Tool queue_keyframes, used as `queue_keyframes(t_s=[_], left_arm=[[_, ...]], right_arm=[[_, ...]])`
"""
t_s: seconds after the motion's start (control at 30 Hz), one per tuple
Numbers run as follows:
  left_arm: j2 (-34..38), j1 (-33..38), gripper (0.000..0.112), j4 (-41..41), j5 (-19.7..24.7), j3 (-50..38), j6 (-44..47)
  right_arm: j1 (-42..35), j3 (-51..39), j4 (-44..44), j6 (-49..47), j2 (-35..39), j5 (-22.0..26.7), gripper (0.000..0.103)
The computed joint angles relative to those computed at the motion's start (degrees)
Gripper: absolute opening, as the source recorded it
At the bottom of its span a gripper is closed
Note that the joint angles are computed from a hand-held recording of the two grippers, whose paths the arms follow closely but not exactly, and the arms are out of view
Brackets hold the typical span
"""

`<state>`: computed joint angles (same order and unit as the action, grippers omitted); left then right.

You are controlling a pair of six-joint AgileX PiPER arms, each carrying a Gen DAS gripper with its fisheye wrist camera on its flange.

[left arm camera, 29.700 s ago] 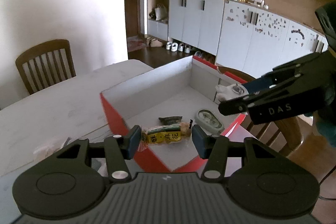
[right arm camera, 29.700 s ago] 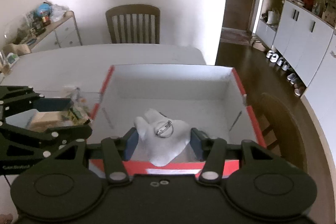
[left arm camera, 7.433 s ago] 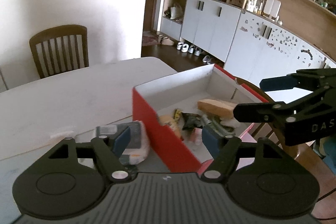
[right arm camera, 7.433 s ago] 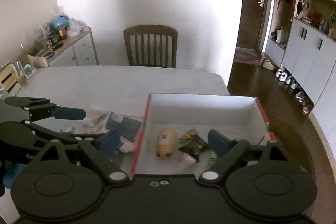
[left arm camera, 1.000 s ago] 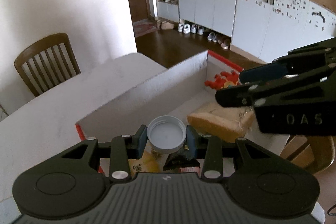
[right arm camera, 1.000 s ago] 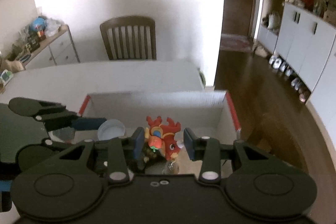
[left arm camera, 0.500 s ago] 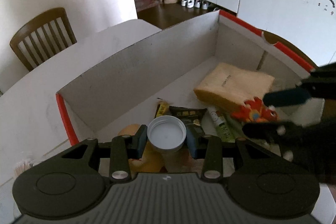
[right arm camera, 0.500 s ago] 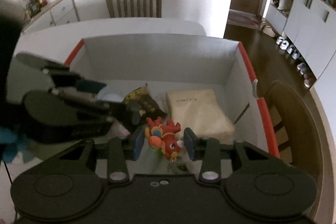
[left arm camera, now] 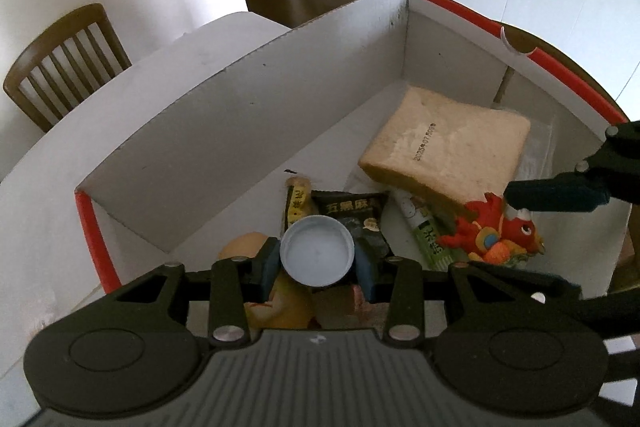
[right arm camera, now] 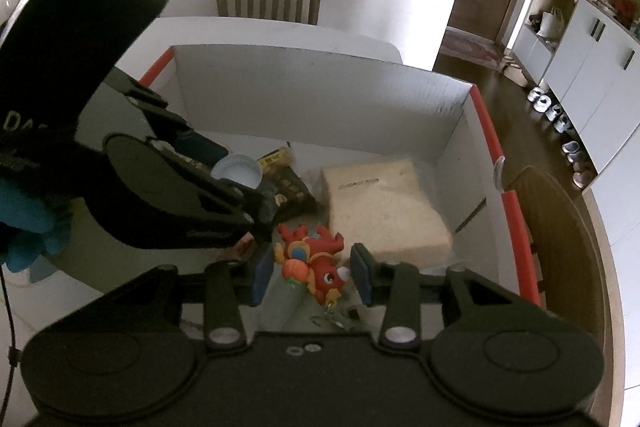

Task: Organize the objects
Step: 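Open both tools to drop the lid and plush toy into the box, then withdraw both tools from the box toward the remaining table items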

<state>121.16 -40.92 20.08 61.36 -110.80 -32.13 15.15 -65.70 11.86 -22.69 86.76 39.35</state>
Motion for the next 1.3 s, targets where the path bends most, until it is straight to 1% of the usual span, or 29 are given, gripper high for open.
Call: queue_keyframes(t_s=[0.03,0.1,0.13,0.27,0.33,0.43,0.6,0.7,0.9,1.0,1.1,1.2,1.27,1.3], left_arm=[[0.0,0.2,0.043,-0.4,-0.2,-0.1,0.1],[-0.6,0.6,0.056,-1.5,-1.4,0.8,-0.1],[-1.0,0.5,0.057,-1.4,-1.9,1.4,-0.7],[-2.0,0.5,0.059,-1.1,-3.1,2.8,-2.4],[-2.7,0.6,0.060,-0.8,-3.8,3.8,-3.8],[-4.7,0.9,0.060,-0.7,-6.1,6.5,-5.4],[-8.4,-0.8,0.061,4.0,-8.9,11.3,-9.8],[-11.1,-1.4,0.061,5.8,-10.8,14.4,-12.7],[-16.0,-3.9,0.061,11.6,-11.3,18.6,-18.5],[-18.8,-4.8,0.061,13.2,-11.6,20.6,-21.0],[-21.6,-5.9,0.061,15.0,-11.7,22.7,-23.8],[-24.4,-7.2,0.061,16.9,-11.7,24.8,-26.1],[-26.4,-8.0,0.064,17.9,-11.7,26.2,-27.5],[-27.3,-8.2,0.068,18.2,-11.8,26.8,-27.9]], right_arm=[[-0.1,0.0,0.2,-0.2,-0.1,0.2,0.042],[-0.1,0.0,0.7,-0.5,-0.5,0.5,0.043],[-0.2,0.0,0.7,-0.6,-0.6,0.7,0.043],[-1.0,0.0,2.0,-1.9,-1.2,1.0,0.047],[-1.4,-0.1,3.0,-2.8,-1.6,1.4,0.050],[-1.5,0.0,3.2,-3.0,-2.7,1.6,0.054],[-2.6,-0.3,5.3,-5.2,-4.7,3.0,0.061],[-3.2,-0.4,7.0,-7.3,-6.0,3.9,0.063],[-3.7,-1.0,8.9,-9.2,-8.8,5.4,0.070],[-4.4,-1.4,10.6,-10.1,-10.1,6.8,0.077],[-5.0,-1.7,12.5,-10.8,-11.9,8.3,0.080],[-4.2,-1.4,12.1,-10.1,-13.9,8.4,0.082],[-3.5,-1.4,11.7,-9.1,-15.1,8.6,0.083],[-3.1,-1.4,11.5,-8.5,-15.6,8.7,0.085]])
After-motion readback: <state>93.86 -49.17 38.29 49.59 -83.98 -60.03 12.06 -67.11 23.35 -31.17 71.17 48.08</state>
